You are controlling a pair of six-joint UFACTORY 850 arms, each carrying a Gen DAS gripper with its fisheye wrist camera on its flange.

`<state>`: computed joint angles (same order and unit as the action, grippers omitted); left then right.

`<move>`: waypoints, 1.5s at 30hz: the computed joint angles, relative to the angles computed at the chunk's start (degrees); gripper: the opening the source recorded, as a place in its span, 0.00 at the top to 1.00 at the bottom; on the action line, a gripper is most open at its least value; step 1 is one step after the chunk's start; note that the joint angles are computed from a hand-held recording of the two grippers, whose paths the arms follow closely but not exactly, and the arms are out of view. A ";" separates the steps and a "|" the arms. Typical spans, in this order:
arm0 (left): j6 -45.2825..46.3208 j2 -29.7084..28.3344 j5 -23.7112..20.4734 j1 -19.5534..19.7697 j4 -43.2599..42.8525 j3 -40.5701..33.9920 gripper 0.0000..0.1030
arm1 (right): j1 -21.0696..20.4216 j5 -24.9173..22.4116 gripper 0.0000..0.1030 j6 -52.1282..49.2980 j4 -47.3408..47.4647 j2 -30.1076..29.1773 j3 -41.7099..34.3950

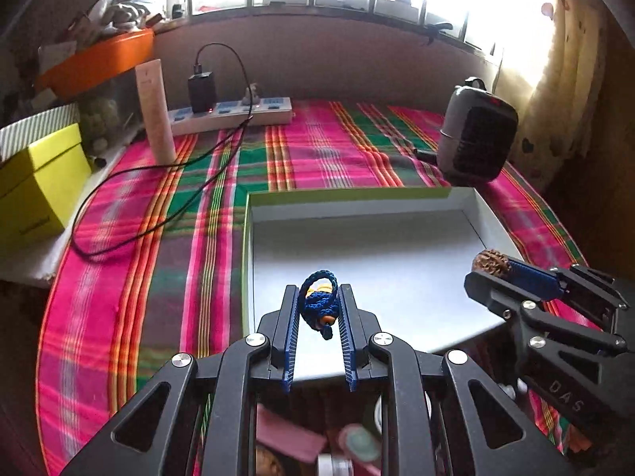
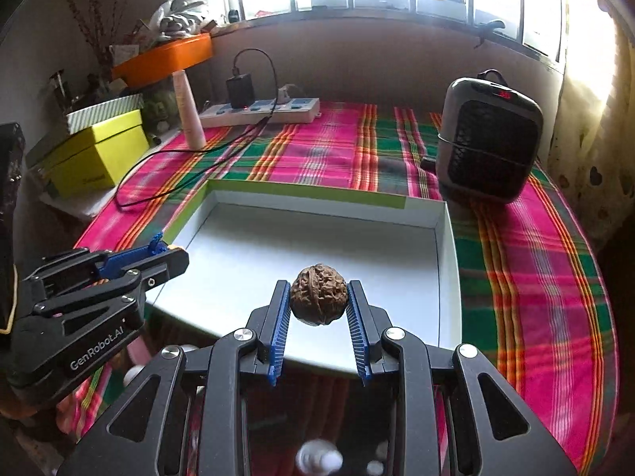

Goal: Organize objects
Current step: 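Lift and carry keychain in left tool and walnut in right tool over the box, then open left tool dropping keychain into box while right tool releases walnut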

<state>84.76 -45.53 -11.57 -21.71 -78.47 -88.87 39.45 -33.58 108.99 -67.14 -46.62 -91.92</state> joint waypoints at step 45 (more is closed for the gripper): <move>-58.34 -18.52 -8.79 -1.94 59.03 -29.39 0.82 | -7.01 -0.22 0.71 -24.56 20.48 -10.17 -14.91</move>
